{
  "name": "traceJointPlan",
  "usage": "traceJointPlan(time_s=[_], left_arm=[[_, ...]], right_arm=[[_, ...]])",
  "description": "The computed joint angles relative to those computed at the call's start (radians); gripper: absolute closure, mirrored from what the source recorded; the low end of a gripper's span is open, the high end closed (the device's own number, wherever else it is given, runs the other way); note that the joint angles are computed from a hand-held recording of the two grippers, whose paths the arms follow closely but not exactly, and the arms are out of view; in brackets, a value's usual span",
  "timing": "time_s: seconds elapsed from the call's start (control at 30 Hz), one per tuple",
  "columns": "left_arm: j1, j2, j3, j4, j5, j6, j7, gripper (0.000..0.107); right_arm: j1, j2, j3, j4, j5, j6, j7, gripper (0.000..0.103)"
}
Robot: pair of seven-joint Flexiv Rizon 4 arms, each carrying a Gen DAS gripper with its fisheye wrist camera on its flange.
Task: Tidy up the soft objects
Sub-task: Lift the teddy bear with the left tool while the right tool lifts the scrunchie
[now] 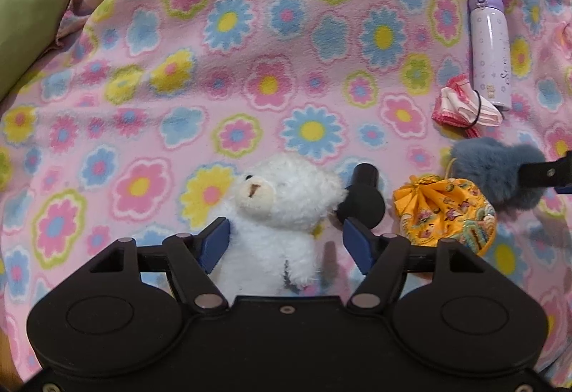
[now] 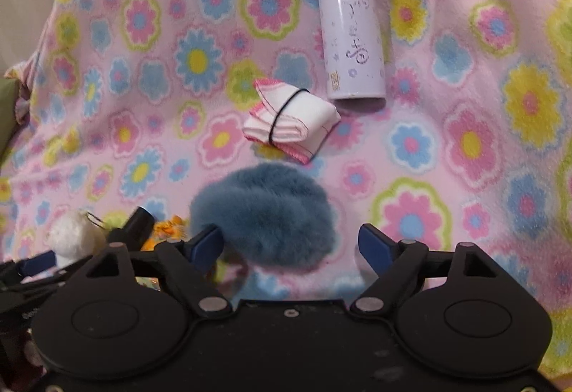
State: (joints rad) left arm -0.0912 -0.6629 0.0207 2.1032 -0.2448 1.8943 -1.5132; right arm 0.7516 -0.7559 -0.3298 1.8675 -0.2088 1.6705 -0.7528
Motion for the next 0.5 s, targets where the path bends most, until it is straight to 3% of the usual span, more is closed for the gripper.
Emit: traceJointPlan(time_s=[0.1, 0.2, 0.27, 0.33, 0.43, 0.5], left_arm=[[0.080, -0.004, -0.071, 0.006, 0.018, -0.034, -0.021, 0.041], [0.086, -0.013, -0.071, 0.001, 0.017, -0.052, -0.042, 0.041], [0.101, -0.015, -0.087, -0.001, 0.022, -0.053, -0.057, 0.044], [0.096, -0.011, -0.081, -0.002, 0.025, -0.049, -0.066, 0.056], [0.183, 0.002, -0.162, 0.021, 0.070, -0.031, -0.083, 0.059], [0.204, 0.023, -0.180, 0.049, 0.089, -0.019, -0.101, 0.059]], right_arm=[[0.019, 0.009, -0.022, 0.022, 0.011, 0.024, -0.004, 0.018], [0.015, 0.016, -0.015, 0.031, 0.020, 0.022, -0.017, 0.018], [0.015, 0.015, -0.015, 0.032, 0.024, 0.015, -0.017, 0.018], [0.010, 0.013, -0.009, 0.027, 0.024, 0.003, -0.014, 0.018], [0.021, 0.006, -0.025, 0.022, 0.021, -0.004, -0.004, 0.018], [0.032, -0.001, -0.040, 0.017, 0.016, -0.006, 0.001, 0.018]])
